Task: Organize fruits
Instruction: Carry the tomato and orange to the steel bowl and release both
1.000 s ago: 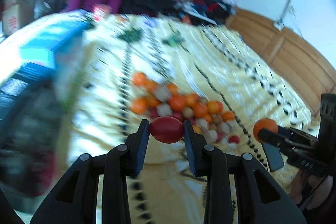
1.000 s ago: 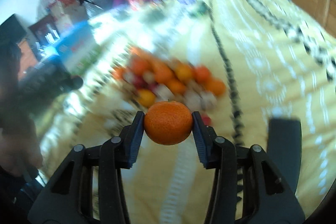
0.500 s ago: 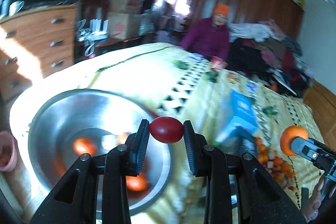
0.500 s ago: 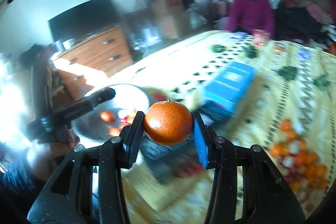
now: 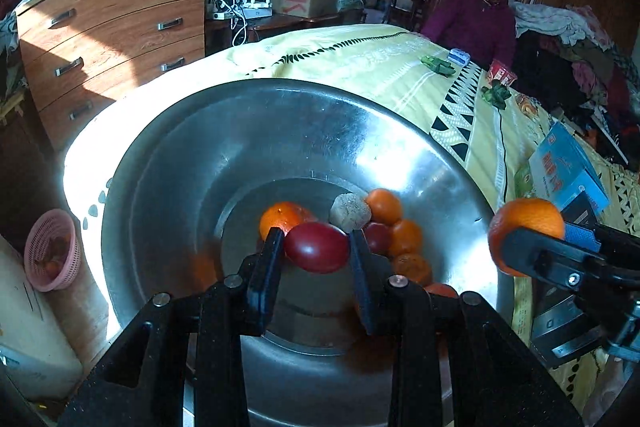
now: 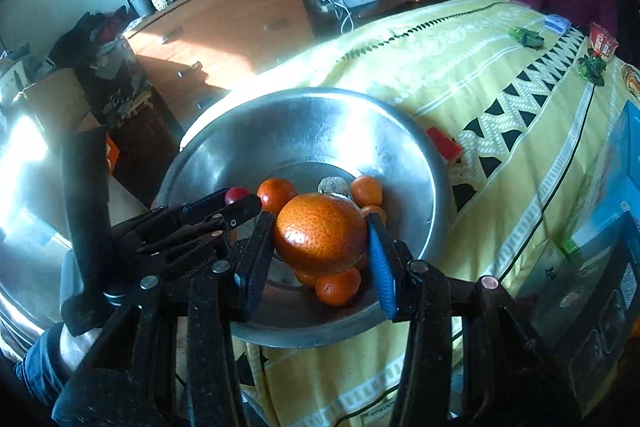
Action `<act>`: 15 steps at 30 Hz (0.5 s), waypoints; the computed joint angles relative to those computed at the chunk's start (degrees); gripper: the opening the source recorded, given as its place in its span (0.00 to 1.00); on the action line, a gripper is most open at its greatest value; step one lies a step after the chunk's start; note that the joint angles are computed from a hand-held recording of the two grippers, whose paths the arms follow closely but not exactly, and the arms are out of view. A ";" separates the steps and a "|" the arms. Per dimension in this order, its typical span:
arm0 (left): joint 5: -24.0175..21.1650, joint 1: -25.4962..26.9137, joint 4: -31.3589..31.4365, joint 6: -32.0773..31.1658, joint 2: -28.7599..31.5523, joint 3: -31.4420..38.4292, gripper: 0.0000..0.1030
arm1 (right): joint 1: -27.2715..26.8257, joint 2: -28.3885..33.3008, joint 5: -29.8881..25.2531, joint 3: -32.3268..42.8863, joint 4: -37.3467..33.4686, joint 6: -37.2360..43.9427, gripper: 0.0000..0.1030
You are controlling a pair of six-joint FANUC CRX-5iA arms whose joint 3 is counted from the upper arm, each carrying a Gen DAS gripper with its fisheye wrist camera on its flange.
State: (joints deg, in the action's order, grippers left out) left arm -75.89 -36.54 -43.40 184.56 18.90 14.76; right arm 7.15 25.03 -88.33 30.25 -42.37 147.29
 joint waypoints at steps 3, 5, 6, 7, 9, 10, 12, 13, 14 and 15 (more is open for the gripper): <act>-0.38 0.02 -0.18 -1.13 -0.06 0.17 0.32 | 0.97 -0.28 1.03 -0.62 1.31 -0.87 0.44; 0.05 0.34 -0.11 -1.59 -0.47 -0.23 0.32 | 1.40 -0.51 1.64 -1.05 1.81 -1.13 0.44; -0.09 0.37 -0.15 -1.76 -0.41 -0.19 0.32 | 1.66 -0.76 2.05 -1.49 2.11 -1.26 0.44; -0.21 0.40 -0.24 -1.86 -0.44 -0.22 0.32 | 1.86 -0.92 2.26 -1.76 2.32 -1.50 0.44; 0.22 0.66 -0.17 -1.91 -0.68 -0.53 0.32 | 2.41 -1.09 2.99 -2.40 3.04 -1.86 0.45; 0.10 0.67 -0.19 -1.87 -0.73 -0.59 0.32 | 2.65 -1.12 3.26 -2.67 3.43 -2.03 0.45; -0.04 0.73 -0.17 -1.70 -0.82 -0.67 0.32 | 3.27 -1.31 4.57 -3.49 4.41 -2.49 0.46; -0.16 0.83 0.01 -1.76 -0.86 -0.63 0.32 | 3.51 -1.43 5.24 -3.78 4.96 -2.87 0.46; -0.17 0.86 0.01 -1.63 -0.92 -0.59 0.34 | 3.78 -1.37 5.61 -3.80 5.47 -3.30 0.46; -0.69 0.72 -0.20 -1.55 -0.86 -0.24 0.38 | 4.04 -1.35 5.93 -3.87 6.21 -3.81 0.46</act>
State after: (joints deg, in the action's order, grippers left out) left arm -76.58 -35.82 -43.60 183.01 18.04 14.52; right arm 11.19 23.69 -82.40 26.38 -36.15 143.48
